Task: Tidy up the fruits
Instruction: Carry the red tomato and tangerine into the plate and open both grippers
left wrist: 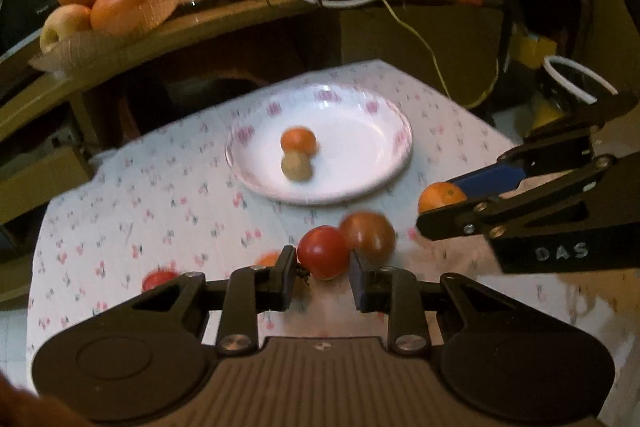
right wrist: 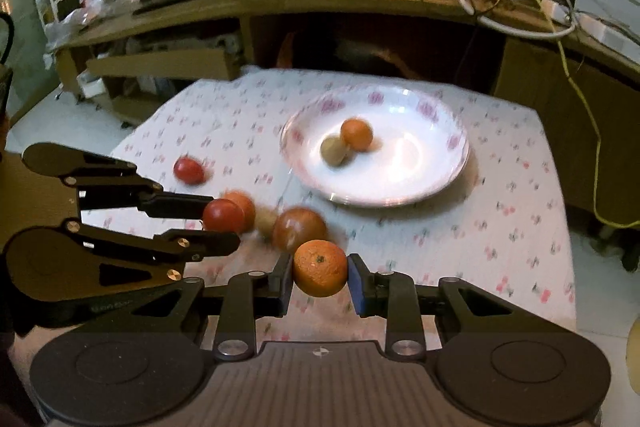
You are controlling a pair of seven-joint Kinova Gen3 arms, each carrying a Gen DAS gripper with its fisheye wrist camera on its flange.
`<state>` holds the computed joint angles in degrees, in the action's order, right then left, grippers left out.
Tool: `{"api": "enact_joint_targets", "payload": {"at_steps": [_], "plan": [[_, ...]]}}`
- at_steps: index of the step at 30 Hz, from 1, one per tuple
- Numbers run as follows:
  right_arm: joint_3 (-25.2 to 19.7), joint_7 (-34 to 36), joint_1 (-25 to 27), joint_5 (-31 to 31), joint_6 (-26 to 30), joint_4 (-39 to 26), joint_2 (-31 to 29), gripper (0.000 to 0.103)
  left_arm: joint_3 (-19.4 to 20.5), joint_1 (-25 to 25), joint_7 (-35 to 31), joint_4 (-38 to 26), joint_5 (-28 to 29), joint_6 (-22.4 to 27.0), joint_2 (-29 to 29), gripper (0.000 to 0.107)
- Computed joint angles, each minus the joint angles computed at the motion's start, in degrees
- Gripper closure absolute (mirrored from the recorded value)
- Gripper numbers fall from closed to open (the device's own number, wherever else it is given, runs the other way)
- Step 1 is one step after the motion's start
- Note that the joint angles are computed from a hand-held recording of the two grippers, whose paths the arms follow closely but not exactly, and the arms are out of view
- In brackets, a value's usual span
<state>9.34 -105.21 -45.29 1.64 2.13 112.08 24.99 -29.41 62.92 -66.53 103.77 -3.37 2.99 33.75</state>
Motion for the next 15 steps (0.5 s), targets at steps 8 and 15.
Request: {"api": "enact_joint_targets", "payload": {"at_steps": [8, 15], "plan": [[1.71, -0.83, 0.3, -0.69, 0.52, -4.72, 2.37, 0.073, 2.46, -4.32, 0.32, -6.29, -0.75, 2.4, 2.39, 0.074], [0.5, -2.52, 3.26, -0.32, 2.62, -9.32, 5.71, 0.073, 5.63, -8.73, 2.51, -11.82, -4.05, 5.65, 5.44, 0.074]]}}
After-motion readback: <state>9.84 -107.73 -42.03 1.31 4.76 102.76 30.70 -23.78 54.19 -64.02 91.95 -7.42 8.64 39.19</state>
